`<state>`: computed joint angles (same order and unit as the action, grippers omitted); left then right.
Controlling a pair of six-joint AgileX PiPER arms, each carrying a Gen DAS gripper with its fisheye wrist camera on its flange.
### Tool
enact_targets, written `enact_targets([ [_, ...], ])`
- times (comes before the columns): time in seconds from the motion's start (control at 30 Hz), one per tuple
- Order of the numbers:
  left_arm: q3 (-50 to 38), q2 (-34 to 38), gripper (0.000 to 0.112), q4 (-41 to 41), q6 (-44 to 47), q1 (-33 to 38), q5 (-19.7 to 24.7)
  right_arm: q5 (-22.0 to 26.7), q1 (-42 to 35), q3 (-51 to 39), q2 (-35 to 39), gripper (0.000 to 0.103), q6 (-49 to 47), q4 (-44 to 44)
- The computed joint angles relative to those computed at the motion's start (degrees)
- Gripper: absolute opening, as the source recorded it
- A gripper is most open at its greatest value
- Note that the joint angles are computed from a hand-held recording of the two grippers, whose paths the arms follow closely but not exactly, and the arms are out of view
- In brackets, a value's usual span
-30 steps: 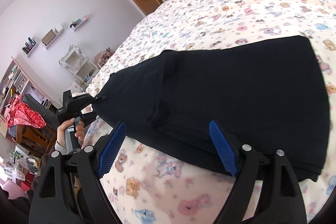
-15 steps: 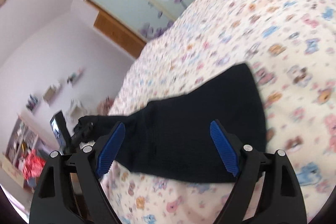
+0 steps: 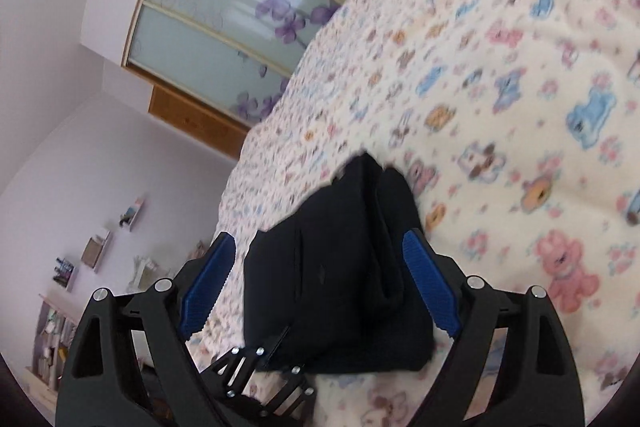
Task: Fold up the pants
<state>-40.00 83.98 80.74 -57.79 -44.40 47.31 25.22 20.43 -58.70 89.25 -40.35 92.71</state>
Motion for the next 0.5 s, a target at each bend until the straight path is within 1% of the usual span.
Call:
enact_targets([
  [0.03,0.58,-0.60,0.016,0.90,-0.79,0.50,-0.47,2.26,-0.58,-0.18,0.39,0.088,1.30,-0.96],
  [0.1,0.50,-2.63,0.022,-1.80,0.68,2.24,-2.66,7.50,-1.49,-1.64,2.89,0.087,2.50,-1.27],
  [0.13,0.58,-3.83,0.023,-3.24,1.18,2.93,-3.77,10.13,-1.72,-2.65,4.33,0.087,3.24,-1.56],
  [0.17,0.54,-4.94,0.028,-5.31,1.55,3.10,-4.74,11.78,-1.77,-3.64,5.24,0.087,4.48,-2.75],
  [0.2,1.05,-8.34,0.039,-9.67,3.61,5.24,-7.88,12.80,-1.28,-5.20,6.26,0.086,7.74,-6.24],
  [0.23,1.67,-10.88,0.048,-13.10,5.26,7.08,-10.62,11.91,-0.32,-5.92,6.01,0.085,12.15,-11.21],
  [0.27,2.58,-14.15,0.070,-17.50,7.20,9.95,-14.20,10.78,0.62,-7.23,5.94,0.085,17.14,-16.91],
  [0.3,3.38,-16.84,0.085,-21.64,9.09,13.23,-18.41,9.65,1.68,-7.76,5.76,0.084,20.49,-21.16],
  [0.33,5.71,-21.68,0.088,-26.47,10.90,18.81,-23.82,9.67,2.00,-8.19,5.75,0.084,22.65,-23.52],
  [0.37,7.69,-25.01,0.095,-31.07,13.30,24.53,-28.96,10.29,2.18,-8.83,6.17,0.084,24.85,-25.47],
  [0.4,9.42,-27.31,0.101,-33.82,13.40,30.23,-33.22,10.77,2.15,-8.89,6.59,0.084,24.83,-25.14],
  [0.43,10.89,-29.10,0.101,-34.28,11.82,33.63,-35.73,11.13,2.21,-8.90,6.89,0.084,25.42,-25.29],
  [0.47,12.62,-30.61,0.101,-32.80,7.95,39.19,-39.53,11.32,2.37,-9.30,7.53,0.084,26.45,-25.89],
  [0.5,14.07,-31.96,0.101,-31.44,2.29,44.92,-41.69,11.30,2.78,-10.01,8.49,0.085,28.23,-27.21],
])
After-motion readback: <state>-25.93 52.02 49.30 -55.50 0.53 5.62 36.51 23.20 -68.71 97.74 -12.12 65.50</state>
